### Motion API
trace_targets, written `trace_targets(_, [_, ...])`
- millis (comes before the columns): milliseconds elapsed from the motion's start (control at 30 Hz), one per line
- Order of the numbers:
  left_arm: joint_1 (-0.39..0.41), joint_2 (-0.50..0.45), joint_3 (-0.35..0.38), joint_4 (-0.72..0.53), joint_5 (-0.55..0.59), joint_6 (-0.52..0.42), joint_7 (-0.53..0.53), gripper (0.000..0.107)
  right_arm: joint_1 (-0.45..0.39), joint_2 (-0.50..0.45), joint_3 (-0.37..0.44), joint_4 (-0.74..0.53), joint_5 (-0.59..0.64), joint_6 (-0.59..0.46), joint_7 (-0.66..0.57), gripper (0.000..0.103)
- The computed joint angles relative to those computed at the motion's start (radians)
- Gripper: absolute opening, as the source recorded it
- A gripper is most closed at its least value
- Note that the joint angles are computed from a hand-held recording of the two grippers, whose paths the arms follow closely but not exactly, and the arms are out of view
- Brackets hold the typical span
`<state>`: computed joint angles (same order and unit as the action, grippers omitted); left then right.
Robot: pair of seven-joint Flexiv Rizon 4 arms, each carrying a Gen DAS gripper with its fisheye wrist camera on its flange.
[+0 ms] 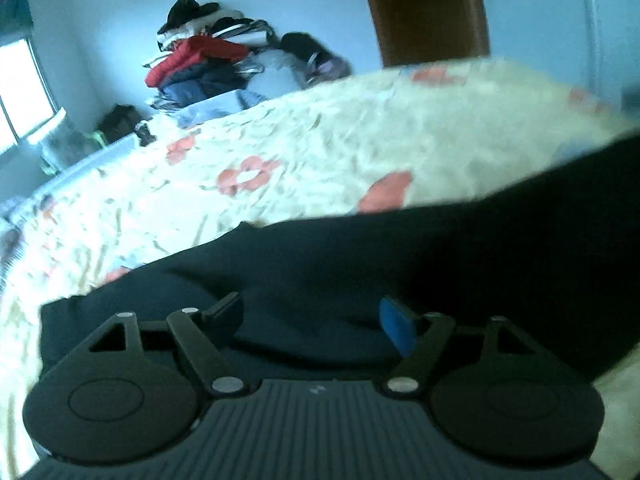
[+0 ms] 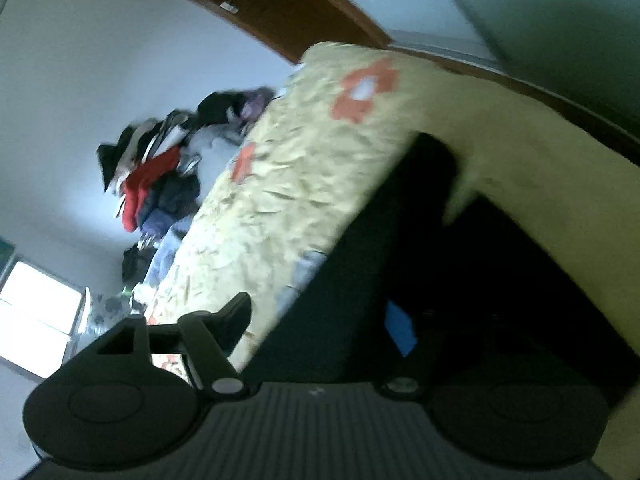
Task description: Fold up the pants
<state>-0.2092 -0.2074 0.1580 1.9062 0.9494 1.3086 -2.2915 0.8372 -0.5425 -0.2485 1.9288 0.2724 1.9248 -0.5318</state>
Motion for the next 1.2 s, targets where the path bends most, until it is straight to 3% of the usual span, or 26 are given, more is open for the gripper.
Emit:
trace_targets(67, [-0.008, -0.024, 0.003, -0.016, 0.020, -0.022, -0.019, 0.078, -0.054, -0.021, 0.010, -0.047, -0.168, -0.033, 0.108, 0.080])
trace_targets(133, [-0.001, -0.042, 0.004, -0.013, 0.005, -0.009, -0.017, 0.079, -0.176, -0.071, 0.063, -0.119, -0.494, -0.022, 0.313, 0.082])
trace_targets(200, [-0.030, -0.051, 0.036, -0.023, 0.071, 0.002, -0.093, 0.083, -0.288, -0.167, 0.106, -0.234, -0.790, 0.092, 0.514, 0.082])
trace_targets(233, [-0.044, -0.050, 0.043, -0.029, 0.100, -0.010, -0.119, 0.084, -0.302, -0.198, 0.096, -0.272, -0.858, 0.143, 0.574, 0.081])
trace_targets(300, [-0.049, -0.055, 0.043, -0.038, 0.134, -0.014, -0.150, 0.087, -0.247, -0.188, 0.042, -0.278, -0.798, 0.120, 0.526, 0.081])
trace_targets(433, [-0.033, -0.060, 0.045, -0.032, 0.151, 0.022, -0.220, 0.091, 0.031, -0.119, -0.131, -0.202, -0.182, -0.006, -0.022, 0.081])
trace_targets(500, [-0.034, -0.065, 0.054, -0.034, 0.167, 0.037, -0.268, 0.095, 0.103, -0.112, -0.201, -0.168, -0.049, -0.016, -0.085, 0.082])
trace_targets(567, [-0.041, -0.070, 0.066, -0.038, 0.203, 0.051, -0.331, 0.098, 0.062, -0.098, -0.155, -0.141, -0.041, -0.007, -0.064, 0.082])
trace_targets(633, [-0.035, -0.074, 0.074, -0.035, 0.228, 0.084, -0.377, 0.099, -0.044, -0.103, -0.022, -0.163, -0.033, 0.017, -0.095, 0.081])
trace_targets(667, [-0.032, -0.075, 0.075, -0.034, 0.231, 0.093, -0.391, 0.100, -0.104, -0.106, 0.045, -0.156, -0.087, 0.050, -0.073, 0.080])
trace_targets(733, [-0.019, -0.077, 0.072, -0.030, 0.210, 0.106, -0.389, 0.102, -0.209, -0.141, 0.125, -0.170, -0.312, 0.100, 0.054, 0.080])
trace_targets(800, [-0.007, -0.081, 0.072, -0.024, 0.182, 0.126, -0.374, 0.102, -0.201, -0.145, 0.116, -0.230, -0.388, -0.033, 0.023, 0.080])
trace_targets(867, [-0.010, -0.085, 0.081, -0.021, 0.167, 0.140, -0.371, 0.102, -0.086, -0.147, -0.017, -0.300, -0.407, -0.258, -0.039, 0.080])
trace_targets(967, [-0.012, -0.094, 0.096, -0.019, 0.144, 0.165, -0.358, 0.102, 0.072, -0.228, -0.224, -0.469, -0.518, -0.628, -0.084, 0.080])
trace_targets(1000, [-0.014, -0.097, 0.102, -0.018, 0.135, 0.172, -0.353, 0.102, 0.090, -0.267, -0.249, -0.538, -0.580, -0.741, -0.083, 0.079])
trace_targets(1100, [-0.009, -0.105, 0.115, -0.006, 0.087, 0.207, -0.316, 0.102, 0.099, -0.359, -0.265, -0.681, -0.692, -0.954, -0.083, 0.079])
trace_targets(1200, [0.000, -0.114, 0.125, 0.012, 0.022, 0.248, -0.262, 0.102, 0.095, -0.409, -0.261, -0.749, -0.761, -1.063, -0.070, 0.078])
